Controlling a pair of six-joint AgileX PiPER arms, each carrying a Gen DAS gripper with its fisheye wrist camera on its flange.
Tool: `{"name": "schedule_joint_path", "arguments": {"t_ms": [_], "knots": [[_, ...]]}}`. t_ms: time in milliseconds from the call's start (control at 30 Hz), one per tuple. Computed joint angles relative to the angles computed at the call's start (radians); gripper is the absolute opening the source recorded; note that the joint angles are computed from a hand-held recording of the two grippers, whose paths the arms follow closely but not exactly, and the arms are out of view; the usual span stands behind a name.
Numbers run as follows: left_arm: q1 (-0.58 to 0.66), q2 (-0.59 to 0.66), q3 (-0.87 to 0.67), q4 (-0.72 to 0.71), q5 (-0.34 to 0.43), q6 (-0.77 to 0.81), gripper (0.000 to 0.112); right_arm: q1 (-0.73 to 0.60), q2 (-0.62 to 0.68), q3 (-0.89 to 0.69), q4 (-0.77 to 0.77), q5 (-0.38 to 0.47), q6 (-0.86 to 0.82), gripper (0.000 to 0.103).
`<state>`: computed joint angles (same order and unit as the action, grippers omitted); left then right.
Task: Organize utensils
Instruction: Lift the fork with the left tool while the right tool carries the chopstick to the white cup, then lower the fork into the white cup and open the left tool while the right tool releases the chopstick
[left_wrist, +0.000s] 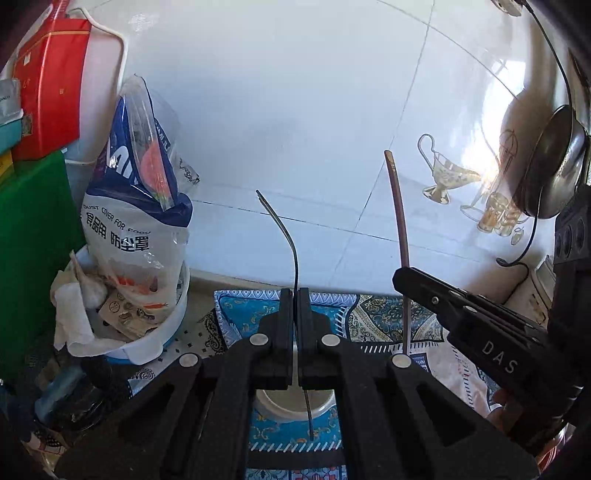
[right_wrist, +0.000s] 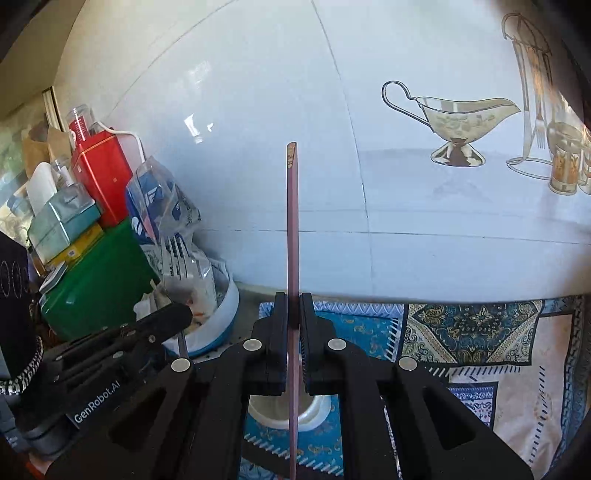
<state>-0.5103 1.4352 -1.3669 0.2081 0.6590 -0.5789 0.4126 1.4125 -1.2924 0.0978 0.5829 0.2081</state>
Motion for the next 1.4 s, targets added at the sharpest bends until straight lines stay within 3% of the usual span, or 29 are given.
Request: {"name": "schedule_joint_path", "arguments": {"t_ms": [367, 633, 867, 1400], "knots": [[0.124, 0.117, 0.054, -0.227, -0.169, 0.235, 0.000, 0.043, 0.141, -0.005, -0.139, -0.189, 0.164, 0.006], [0.160, 0.167, 0.083, -0.381, -0.212, 0.377, 0.000, 0.058, 0.178, 0.052, -0.216, -0.274, 0.219, 0.006], [0.136, 0.173, 0.118, -0.395, -0.205, 0.390, 0.000, 0.040, 0.153, 0.107, -0.121, -0.228, 0.141, 0.006], [0.082, 0.100, 0.171, -0.293, -0.052, 0.275, 0.001, 0.027, 0.067, 0.111, -0.012, 0.045, -0.009, 0.006]]}}
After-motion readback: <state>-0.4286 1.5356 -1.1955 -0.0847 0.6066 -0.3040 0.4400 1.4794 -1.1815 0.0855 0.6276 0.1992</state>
